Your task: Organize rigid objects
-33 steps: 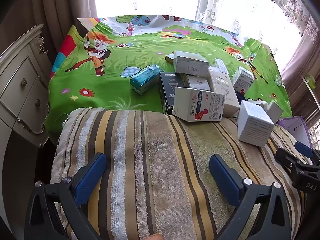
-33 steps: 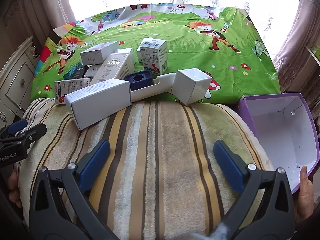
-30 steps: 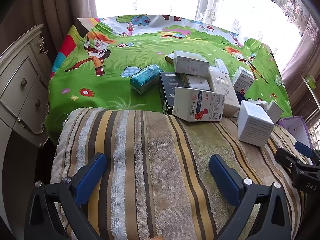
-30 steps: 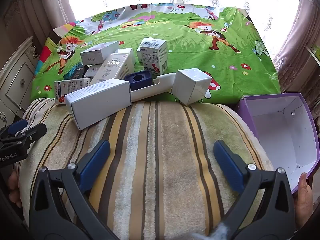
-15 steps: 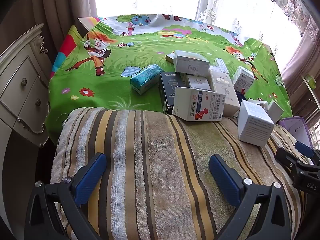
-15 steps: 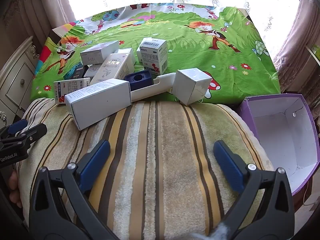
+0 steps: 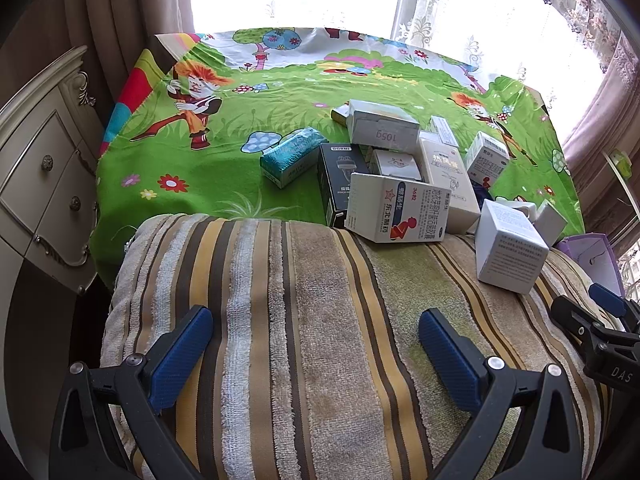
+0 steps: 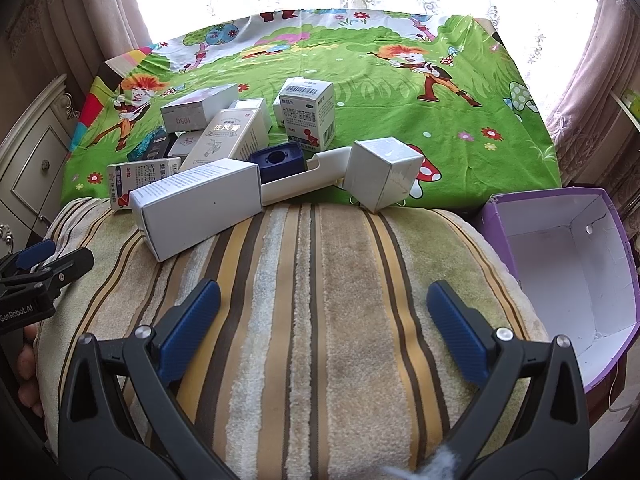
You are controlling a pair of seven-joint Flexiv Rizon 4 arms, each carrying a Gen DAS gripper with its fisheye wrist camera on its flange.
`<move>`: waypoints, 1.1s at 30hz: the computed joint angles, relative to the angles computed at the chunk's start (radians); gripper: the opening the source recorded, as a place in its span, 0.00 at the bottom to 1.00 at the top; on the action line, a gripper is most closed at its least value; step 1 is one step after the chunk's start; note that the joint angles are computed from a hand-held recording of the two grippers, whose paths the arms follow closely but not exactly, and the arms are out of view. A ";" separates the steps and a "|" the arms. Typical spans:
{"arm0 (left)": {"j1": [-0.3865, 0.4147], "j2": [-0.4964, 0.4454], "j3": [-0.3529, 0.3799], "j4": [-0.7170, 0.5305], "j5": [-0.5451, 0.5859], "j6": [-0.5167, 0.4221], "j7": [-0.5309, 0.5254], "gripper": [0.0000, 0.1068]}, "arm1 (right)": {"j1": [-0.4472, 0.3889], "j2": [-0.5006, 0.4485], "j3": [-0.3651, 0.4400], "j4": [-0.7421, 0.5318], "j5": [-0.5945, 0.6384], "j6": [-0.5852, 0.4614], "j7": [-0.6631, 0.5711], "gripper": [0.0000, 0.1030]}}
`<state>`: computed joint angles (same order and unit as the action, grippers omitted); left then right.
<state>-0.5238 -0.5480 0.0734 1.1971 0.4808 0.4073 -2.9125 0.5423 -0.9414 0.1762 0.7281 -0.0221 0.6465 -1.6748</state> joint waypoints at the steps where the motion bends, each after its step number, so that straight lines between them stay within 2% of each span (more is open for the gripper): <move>1: 0.000 0.001 0.000 0.002 0.000 0.002 0.000 0.96 | -0.003 0.002 0.002 0.003 0.003 0.002 -0.001 1.00; 11: 0.001 0.001 -0.001 0.000 -0.001 -0.002 0.001 0.96 | 0.009 -0.004 -0.011 0.001 -0.021 0.003 0.003 1.00; 33: 0.001 -0.001 -0.002 -0.001 -0.002 -0.004 0.001 0.96 | 0.020 -0.062 -0.018 -0.146 -0.012 -0.153 0.004 1.00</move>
<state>-0.5230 -0.5489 0.0717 1.1962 0.4784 0.4037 -2.9113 0.5627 -1.0038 0.1585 0.5823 -0.0342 0.4939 -1.6705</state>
